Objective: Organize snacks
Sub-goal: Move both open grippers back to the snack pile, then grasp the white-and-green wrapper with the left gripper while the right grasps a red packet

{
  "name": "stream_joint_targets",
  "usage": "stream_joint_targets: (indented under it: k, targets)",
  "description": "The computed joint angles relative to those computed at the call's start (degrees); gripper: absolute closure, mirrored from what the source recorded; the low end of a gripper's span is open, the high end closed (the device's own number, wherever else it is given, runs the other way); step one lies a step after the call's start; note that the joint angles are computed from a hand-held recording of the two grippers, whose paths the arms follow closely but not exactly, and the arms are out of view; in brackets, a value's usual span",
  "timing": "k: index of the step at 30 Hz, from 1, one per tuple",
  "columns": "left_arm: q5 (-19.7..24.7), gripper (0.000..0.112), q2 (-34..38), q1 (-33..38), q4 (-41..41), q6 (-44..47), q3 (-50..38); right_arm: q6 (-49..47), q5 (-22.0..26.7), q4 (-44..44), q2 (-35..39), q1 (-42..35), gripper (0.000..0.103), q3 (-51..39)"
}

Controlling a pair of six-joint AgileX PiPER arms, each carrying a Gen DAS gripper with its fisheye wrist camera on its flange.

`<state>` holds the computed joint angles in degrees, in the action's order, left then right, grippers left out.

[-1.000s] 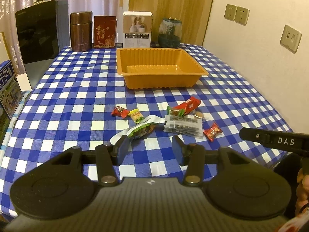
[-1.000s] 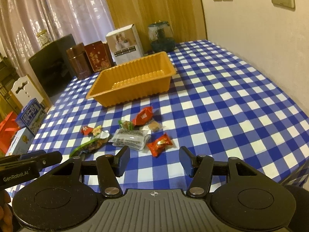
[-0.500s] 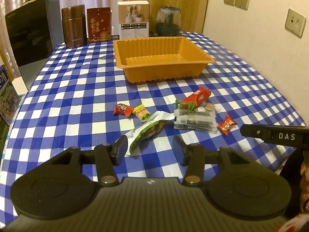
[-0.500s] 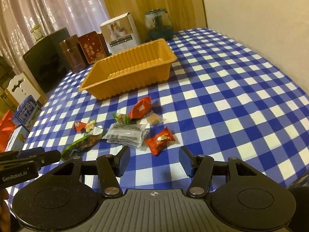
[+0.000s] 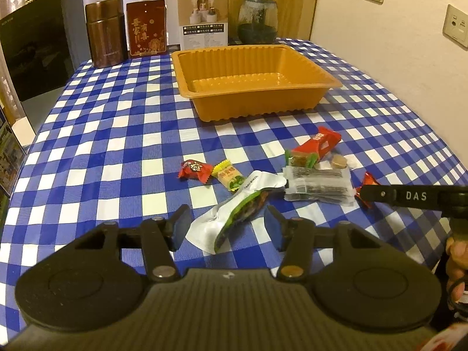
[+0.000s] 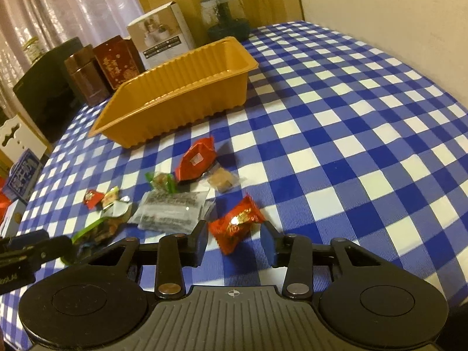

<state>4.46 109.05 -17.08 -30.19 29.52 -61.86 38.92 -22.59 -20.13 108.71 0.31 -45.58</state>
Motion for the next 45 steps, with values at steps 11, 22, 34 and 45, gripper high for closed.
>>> stream_joint_targets:
  k: [11, 22, 34, 45]
  targets:
    - [2.5, 0.060, 4.1, 1.5, -6.8, 9.4, -4.7, -19.1, 3.6, 14.1, 3.3, 3.1, 0.066, -5.2]
    - [10.5, 0.060, 10.2, 3.1, -4.3, 15.9, -13.5, -26.5, 1.6, 19.1, 3.0, 3.5, 0.082, -2.7]
    - [20.6, 0.072, 16.8, 3.6, -2.1, 20.2, -24.0, -23.0, 1.0, 15.9, 2.0, 2.8, 0.082, -1.2]
    - [18.3, 0.087, 12.8, 1.5, 0.9, 8.4, -18.1, -15.5, 0.8, 9.3, 0.9, 2.0, 0.082, -0.1]
